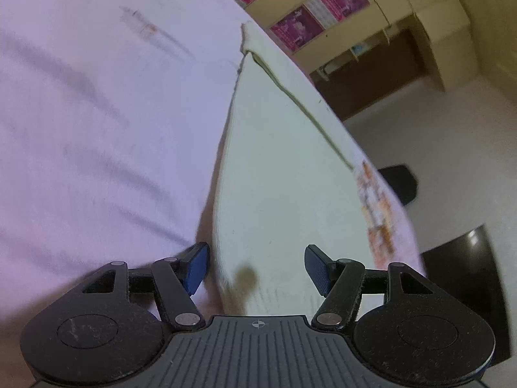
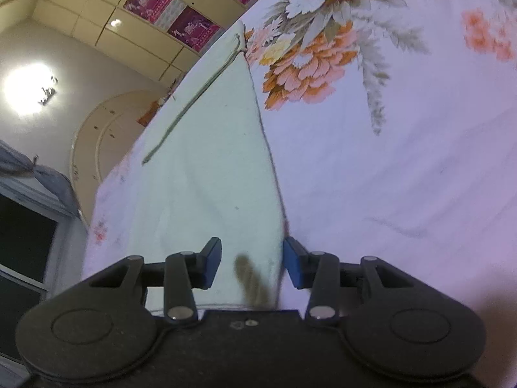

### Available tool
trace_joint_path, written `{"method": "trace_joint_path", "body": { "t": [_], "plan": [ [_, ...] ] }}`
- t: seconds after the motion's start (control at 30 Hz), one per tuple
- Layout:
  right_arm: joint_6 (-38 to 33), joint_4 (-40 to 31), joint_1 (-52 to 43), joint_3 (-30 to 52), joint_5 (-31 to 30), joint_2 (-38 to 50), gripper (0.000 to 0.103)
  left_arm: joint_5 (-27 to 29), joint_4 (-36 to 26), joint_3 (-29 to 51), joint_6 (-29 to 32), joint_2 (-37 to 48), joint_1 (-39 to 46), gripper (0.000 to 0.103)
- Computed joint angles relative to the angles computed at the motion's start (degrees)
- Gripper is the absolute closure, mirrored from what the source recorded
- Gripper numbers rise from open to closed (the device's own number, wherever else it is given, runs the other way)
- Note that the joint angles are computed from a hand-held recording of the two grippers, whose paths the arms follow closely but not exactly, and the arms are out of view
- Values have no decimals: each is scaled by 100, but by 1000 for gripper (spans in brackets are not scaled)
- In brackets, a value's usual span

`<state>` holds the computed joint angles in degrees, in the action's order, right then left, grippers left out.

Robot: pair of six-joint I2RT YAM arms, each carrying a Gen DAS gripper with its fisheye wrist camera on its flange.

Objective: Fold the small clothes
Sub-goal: 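Roll the left tool and close it on the sweater end while the right tool grips beside it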

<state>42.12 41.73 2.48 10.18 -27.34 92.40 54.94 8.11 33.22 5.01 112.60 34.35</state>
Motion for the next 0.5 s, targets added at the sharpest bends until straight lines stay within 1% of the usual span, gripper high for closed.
{"method": "trace_joint_path", "body": {
  "t": [0.07,0.13,0.17,0.2,0.23,0.3,0.33,0.37,0.4,0.43,0.47,0.5],
  "plan": [
    [278,611,-74,-15,-122,461,64,90,126,33,-85,158,-28,39],
    [562,1159,-145,-57,-258,841,71,102,276,3,-211,175,-136,39],
    [684,1390,-152,-93,-310,985,73,106,309,3,-213,186,-159,40],
    [762,1560,-164,-69,-377,1157,78,95,423,-4,-272,214,-204,40],
    [788,1668,-163,-49,-433,1279,81,68,535,-36,-324,216,-245,43],
    [798,1840,-145,-56,-483,1431,82,-149,661,-105,-329,169,-312,67],
    [786,1834,-140,-36,-479,1454,86,-294,728,-142,-339,131,-343,73],
    [730,1702,-112,-10,-416,1396,90,-497,782,-204,-373,25,-396,90],
    [630,1515,-77,13,-336,1302,96,-870,845,-334,-306,-195,-497,100],
    [503,1326,-43,35,-261,1194,98,-1074,989,-498,-253,-435,-566,100],
    [367,1111,-5,59,-200,1023,98,-992,1131,-668,-247,-640,-482,100],
    [210,871,53,39,-98,768,98,-683,1283,-834,-348,-845,-363,100]
  ]
}}
